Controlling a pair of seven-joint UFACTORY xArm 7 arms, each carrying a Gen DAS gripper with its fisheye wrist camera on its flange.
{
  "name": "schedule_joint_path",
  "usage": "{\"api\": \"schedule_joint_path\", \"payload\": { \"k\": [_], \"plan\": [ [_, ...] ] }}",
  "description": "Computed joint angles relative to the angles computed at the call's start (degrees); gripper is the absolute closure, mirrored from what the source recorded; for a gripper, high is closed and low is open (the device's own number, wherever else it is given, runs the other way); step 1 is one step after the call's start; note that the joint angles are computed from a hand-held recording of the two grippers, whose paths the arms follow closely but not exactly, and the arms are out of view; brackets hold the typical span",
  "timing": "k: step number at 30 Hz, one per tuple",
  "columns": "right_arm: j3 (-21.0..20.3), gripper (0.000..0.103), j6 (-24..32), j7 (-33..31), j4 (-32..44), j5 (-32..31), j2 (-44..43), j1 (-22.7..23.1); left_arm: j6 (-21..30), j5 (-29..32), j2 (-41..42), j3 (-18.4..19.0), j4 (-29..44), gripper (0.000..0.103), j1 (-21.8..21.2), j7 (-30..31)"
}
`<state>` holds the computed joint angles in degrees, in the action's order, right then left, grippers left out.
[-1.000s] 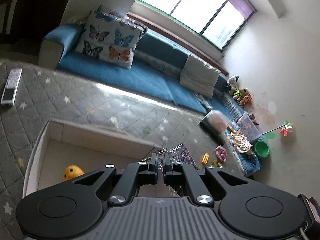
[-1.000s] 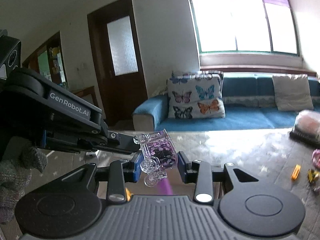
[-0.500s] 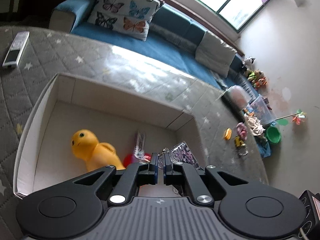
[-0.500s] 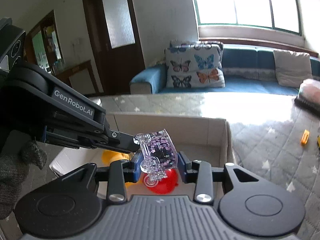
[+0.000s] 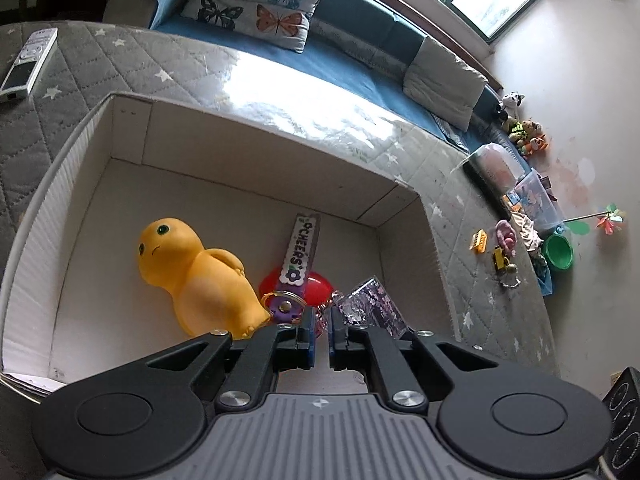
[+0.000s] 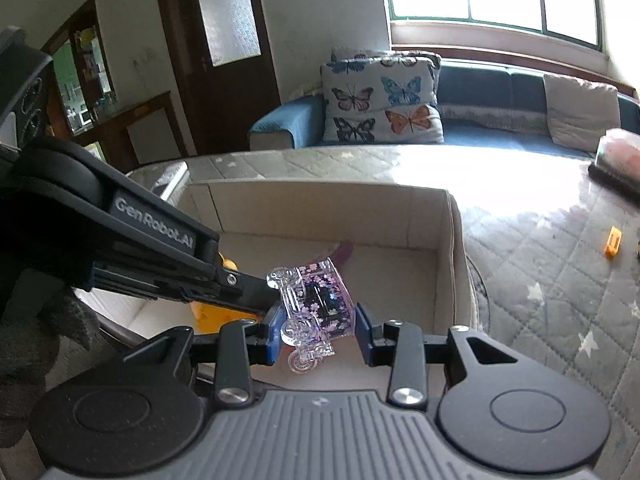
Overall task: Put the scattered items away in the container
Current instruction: 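Lower both keychains into the grey box and open both tools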
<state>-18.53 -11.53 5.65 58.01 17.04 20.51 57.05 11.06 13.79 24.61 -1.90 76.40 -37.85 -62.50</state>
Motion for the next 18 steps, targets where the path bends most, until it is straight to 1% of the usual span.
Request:
{"api": "schedule_joint_path", "payload": {
  "k": [5, 13, 16, 18],
  "plan": [
    [-4.4, 0.067, 1.9, 0.1, 0.3, 0.2, 0.5, 4.1, 0.8, 0.2, 0.5, 0.2, 0.5, 0.095, -0.2, 0.0],
    [-10.7, 0.067, 4.1, 4.6, 0.4, -5.0, 0.8, 9.4, 1.5, 0.6, 0.8, 0.3, 0.8, 0.095, -0.2, 0.0],
    [-11.8, 0.067, 4.5, 6.4, 0.1, -7.2, 0.6, 10.2, 1.4, 0.8, 0.6, 0.3, 0.5, 0.094, -0.2, -0.1],
    [-11.7, 0.066, 4.8, 7.5, 0.1, -8.7, 0.3, 9.9, 1.4, 0.9, 0.5, 0.3, 0.3, 0.094, -0.1, -0.2]
  ]
}}
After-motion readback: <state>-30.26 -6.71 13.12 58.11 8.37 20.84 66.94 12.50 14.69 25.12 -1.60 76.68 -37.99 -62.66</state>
